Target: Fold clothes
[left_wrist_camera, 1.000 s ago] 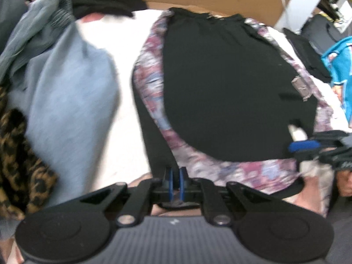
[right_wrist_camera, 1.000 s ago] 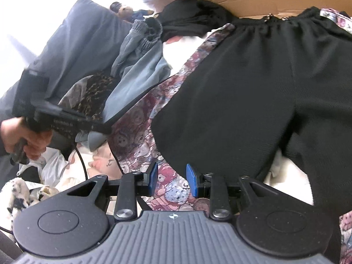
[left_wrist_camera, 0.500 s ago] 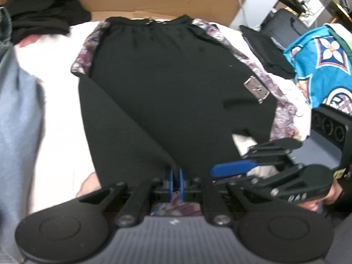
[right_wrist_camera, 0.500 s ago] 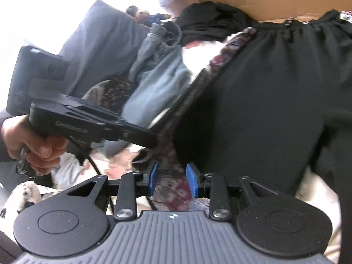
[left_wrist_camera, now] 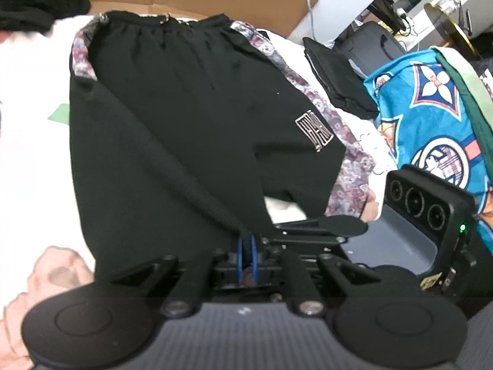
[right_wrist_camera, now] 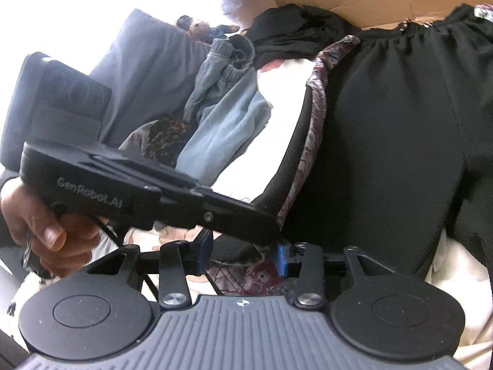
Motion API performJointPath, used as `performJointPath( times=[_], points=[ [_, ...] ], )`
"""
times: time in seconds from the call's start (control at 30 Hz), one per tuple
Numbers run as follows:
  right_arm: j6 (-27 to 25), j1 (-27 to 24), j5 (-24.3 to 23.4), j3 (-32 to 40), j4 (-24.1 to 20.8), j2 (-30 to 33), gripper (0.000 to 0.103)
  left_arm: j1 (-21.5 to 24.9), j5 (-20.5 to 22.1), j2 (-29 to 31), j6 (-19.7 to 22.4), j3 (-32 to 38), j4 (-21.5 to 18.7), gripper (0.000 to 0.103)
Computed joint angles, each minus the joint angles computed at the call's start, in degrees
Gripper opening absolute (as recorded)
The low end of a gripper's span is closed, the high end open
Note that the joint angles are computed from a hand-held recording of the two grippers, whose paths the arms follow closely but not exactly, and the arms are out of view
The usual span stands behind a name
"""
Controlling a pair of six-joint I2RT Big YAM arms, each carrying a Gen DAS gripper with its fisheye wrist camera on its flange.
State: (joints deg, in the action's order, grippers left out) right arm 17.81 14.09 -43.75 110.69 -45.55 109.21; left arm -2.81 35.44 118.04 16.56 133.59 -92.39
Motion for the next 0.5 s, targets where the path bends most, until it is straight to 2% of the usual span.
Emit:
performJointPath(
  times=[0.17,0.4,0.43,0.5],
  points=[
    [2.0,0.1,1.6,-0.4,1.4,0.4,0.046,0.1,1.3,1.5,-1.0,2.0,-1.4,0.007],
    [4.5,0.8,4.4,-1.0,2.9,0.8,0.046,0.2,2.1,1.6,-1.2,2.4,-1.4,0.007],
    [5.0,0.9,4.7,-1.3,3.5,0.7,0.045,0.1,2.3,1.4,-1.5,2.1,-1.2,0.007],
    [5.8,1.0,5.7,-1.2,3.3,0.9,0.031,0.1,2.4,1.2,-1.6,1.8,-1.2,0.008]
  ],
)
